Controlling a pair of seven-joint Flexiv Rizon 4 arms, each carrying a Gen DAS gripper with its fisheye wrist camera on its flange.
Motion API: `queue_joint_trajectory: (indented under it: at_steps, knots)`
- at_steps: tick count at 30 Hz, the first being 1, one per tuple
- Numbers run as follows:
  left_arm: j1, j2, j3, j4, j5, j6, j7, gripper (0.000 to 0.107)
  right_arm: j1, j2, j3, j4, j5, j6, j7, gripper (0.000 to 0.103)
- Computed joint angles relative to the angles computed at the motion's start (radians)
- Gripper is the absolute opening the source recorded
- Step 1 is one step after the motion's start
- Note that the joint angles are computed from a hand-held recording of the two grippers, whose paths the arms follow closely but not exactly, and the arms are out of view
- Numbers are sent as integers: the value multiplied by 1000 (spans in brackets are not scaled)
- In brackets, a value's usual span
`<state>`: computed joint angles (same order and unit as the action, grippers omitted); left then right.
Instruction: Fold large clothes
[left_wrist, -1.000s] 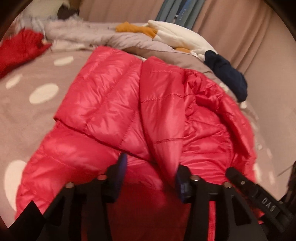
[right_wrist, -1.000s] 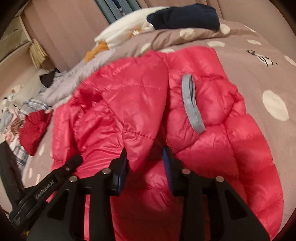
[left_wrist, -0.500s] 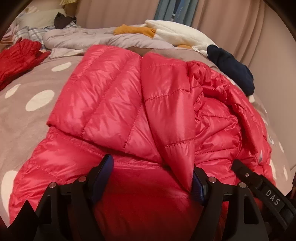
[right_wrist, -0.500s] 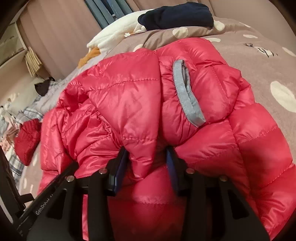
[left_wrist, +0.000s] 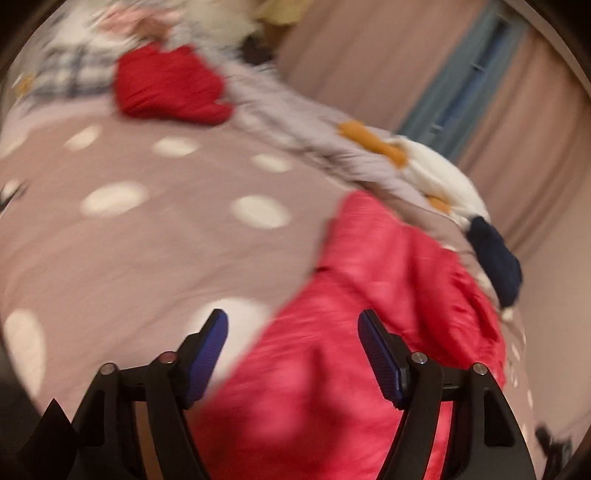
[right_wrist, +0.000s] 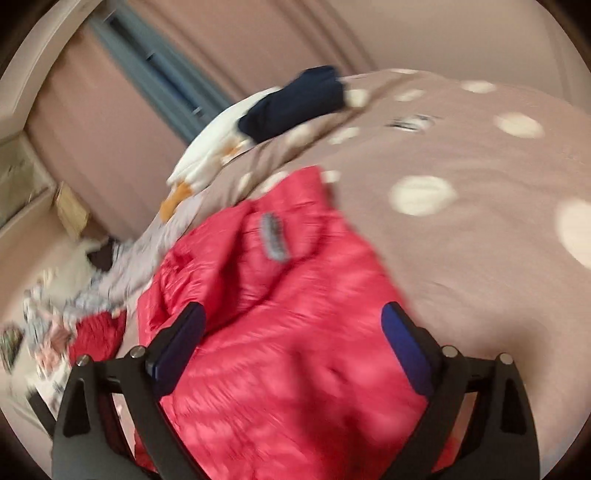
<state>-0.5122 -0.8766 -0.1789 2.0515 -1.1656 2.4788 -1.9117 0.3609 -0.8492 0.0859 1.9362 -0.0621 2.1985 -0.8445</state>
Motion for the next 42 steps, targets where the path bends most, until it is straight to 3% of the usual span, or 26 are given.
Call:
queue_joint_trajectory:
  at_steps: [4,6,8,12,15,17,19,23,26,28,29,30,31,32,33,34,38,42]
  knots:
    - [118,16,-26,210,287,35,-453,73,-60,-2,32,90,44,101,48,98]
    - [159,-29,11,260,501,158,-598,73,-96,-14,58,128,19,138,79,97]
    - [146,-52,35,281,567,226,-638,75,-124,-26,81,155,-9,136,124,95]
    - [160,-122,46,240,710,350,-681,90,-80,-50,80,213,20,286,118,95]
    - [214,-159,10,176,862,372,-703,91,-139,-120,157,221,-81,424,221,95]
    - [241,-188,-26,128,938,382,-730,91,-106,-142,166,220,-69,487,252,95]
    - [265,-214,-60,71,1035,362,-747,91,-63,-136,156,221,-74,493,269,96]
    - [356,-295,-138,-61,1293,328,-847,91,-66,-148,158,197,-251,481,344,96]
    - [333,-247,-130,-52,1214,250,-803,91,11,-121,118,170,-178,428,316,97]
    - [290,-209,-105,-22,1109,241,-753,88,41,-103,96,161,-133,380,297,88]
    - [252,-175,-88,8,1005,212,-713,76,54,-94,84,157,-106,349,288,84]
    - [219,-145,-72,27,913,166,-673,57,67,-86,73,152,-76,319,279,72]
    - [180,-120,-49,38,821,110,-624,45,85,-76,61,152,-38,287,268,56]
    - [136,-98,-21,38,734,44,-559,26,106,-68,42,146,2,243,254,48]
    - [105,-94,5,25,691,6,-505,24,124,-66,28,145,32,219,234,30]
    - [70,-100,27,8,650,10,-471,23,153,-65,8,135,80,184,206,19]
    - [-38,-87,63,-26,447,-44,-320,23,173,-78,-13,132,120,174,128,15]
    - [-17,-93,39,-30,439,-31,-316,22,172,-77,-5,125,146,163,86,14]
